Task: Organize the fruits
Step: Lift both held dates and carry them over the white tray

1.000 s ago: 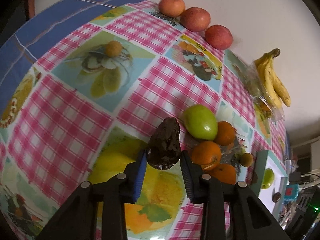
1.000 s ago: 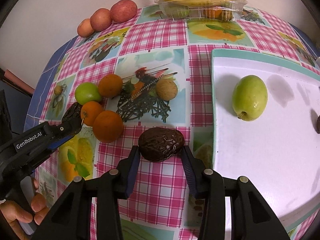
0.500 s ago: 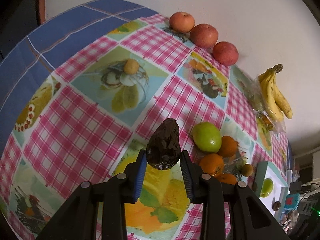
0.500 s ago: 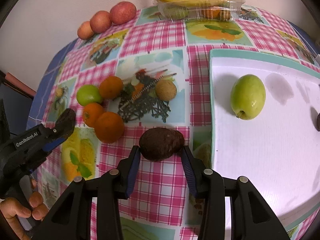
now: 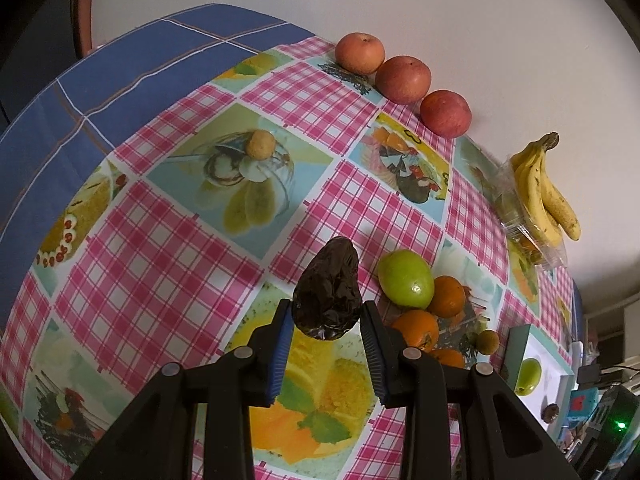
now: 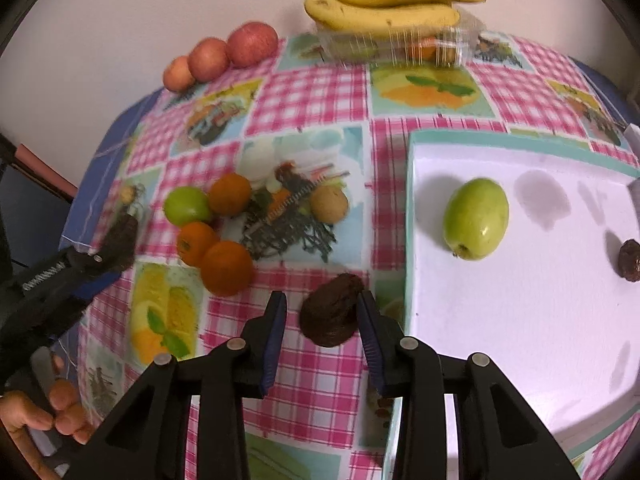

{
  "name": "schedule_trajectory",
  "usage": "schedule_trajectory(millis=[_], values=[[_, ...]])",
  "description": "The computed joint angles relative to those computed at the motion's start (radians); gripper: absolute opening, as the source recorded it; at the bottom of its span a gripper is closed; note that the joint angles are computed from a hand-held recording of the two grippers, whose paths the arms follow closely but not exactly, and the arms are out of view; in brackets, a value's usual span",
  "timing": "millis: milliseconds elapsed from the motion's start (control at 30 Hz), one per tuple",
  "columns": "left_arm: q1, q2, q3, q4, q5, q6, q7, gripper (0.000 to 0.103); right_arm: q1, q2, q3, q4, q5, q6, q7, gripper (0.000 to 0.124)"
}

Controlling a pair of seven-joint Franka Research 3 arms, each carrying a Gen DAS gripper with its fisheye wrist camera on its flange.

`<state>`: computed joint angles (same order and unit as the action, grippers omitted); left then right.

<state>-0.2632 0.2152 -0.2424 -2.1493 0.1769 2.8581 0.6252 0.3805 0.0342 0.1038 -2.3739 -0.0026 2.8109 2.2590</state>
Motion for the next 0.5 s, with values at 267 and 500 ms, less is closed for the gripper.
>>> schedule_trajectory(millis=[267,500], values=[[-0.002,-0.002,0.003,-0.001,0.003,0.003,-0.003,0.036,0.008,0.025,-0.004,0.007,-0.003,0.000,-0.008,0.038],[-0.011,-0.029,0.013,-0.011,0.036,0.023,-0.032,0.036,0.013,-0.005,-0.007,0.005,-0.057,0.020,0.027,0.037]])
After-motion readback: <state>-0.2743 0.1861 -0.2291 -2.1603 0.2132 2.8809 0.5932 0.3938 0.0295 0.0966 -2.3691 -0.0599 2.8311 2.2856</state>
